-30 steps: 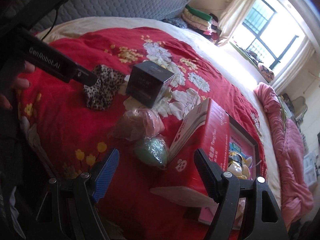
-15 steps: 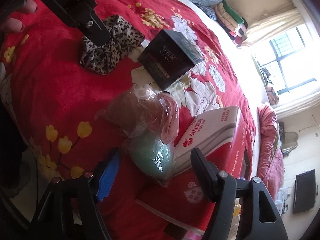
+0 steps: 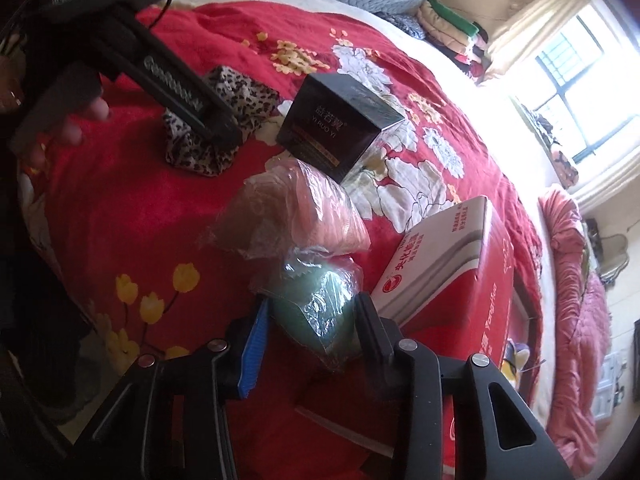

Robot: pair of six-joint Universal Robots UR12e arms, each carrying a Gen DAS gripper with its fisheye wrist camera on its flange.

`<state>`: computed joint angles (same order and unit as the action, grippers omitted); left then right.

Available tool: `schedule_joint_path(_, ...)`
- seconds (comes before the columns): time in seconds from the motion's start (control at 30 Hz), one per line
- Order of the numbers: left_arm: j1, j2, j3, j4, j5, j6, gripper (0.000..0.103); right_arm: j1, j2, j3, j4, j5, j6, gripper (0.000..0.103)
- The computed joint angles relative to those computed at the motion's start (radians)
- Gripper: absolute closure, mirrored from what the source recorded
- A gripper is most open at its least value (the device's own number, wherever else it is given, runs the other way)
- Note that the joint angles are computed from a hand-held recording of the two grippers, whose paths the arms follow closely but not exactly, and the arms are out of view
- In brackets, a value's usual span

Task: Organize soft objects
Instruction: 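Grasp the leopard-print scrunchie with the left tool while the right tool grasps the mint-green bag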

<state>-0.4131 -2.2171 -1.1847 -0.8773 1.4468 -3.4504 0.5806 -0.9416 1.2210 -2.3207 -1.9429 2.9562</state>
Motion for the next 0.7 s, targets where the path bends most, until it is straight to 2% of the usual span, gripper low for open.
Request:
schedule_joint_path(0.03, -0.004, -0.002, 0.002, 0.006, 0.016, -0.001, 0.015, -0.003, -0.005, 0.004, -0.007, 0.019, 0.020, 0.059)
schedule_joint_path(0.07, -0.008, -0.003, 0.000, 0.018, 0.034, 0.002, 0.021, -0.007, -0.010, 0.008, -0.018, 0.040, 0.040, 0.059)
schedule_joint_path(0.13, -0.019, -0.010, 0.012, 0.013, 0.086, 0.035, 0.040, -0.017, -0.019, 0.014, -0.039, 0.088, 0.087, 0.059)
schedule_joint_path(0.17, -0.019, -0.011, 0.013, 0.017, 0.085, 0.045, 0.043, -0.021, -0.023, 0.019, -0.049, 0.105, 0.110, 0.059)
schedule_joint_path(0.23, -0.016, -0.007, 0.002, 0.043, 0.071, 0.055, 0.062, -0.025, -0.032, 0.027, -0.065, 0.129, 0.147, 0.059)
schedule_joint_path(0.33, -0.008, 0.001, -0.014, 0.071, 0.034, 0.057, 0.078, -0.030, -0.041, 0.038, -0.092, 0.146, 0.191, 0.059)
schedule_joint_path(0.5, 0.001, 0.018, -0.043, 0.126, -0.028, 0.049, 0.082, -0.035, -0.065, 0.080, -0.165, 0.160, 0.258, 0.060)
schedule_joint_path(0.7, -0.010, 0.051, -0.082, 0.191, -0.018, 0.064, 0.082, -0.043, -0.091, 0.115, -0.236, 0.179, 0.324, 0.060)
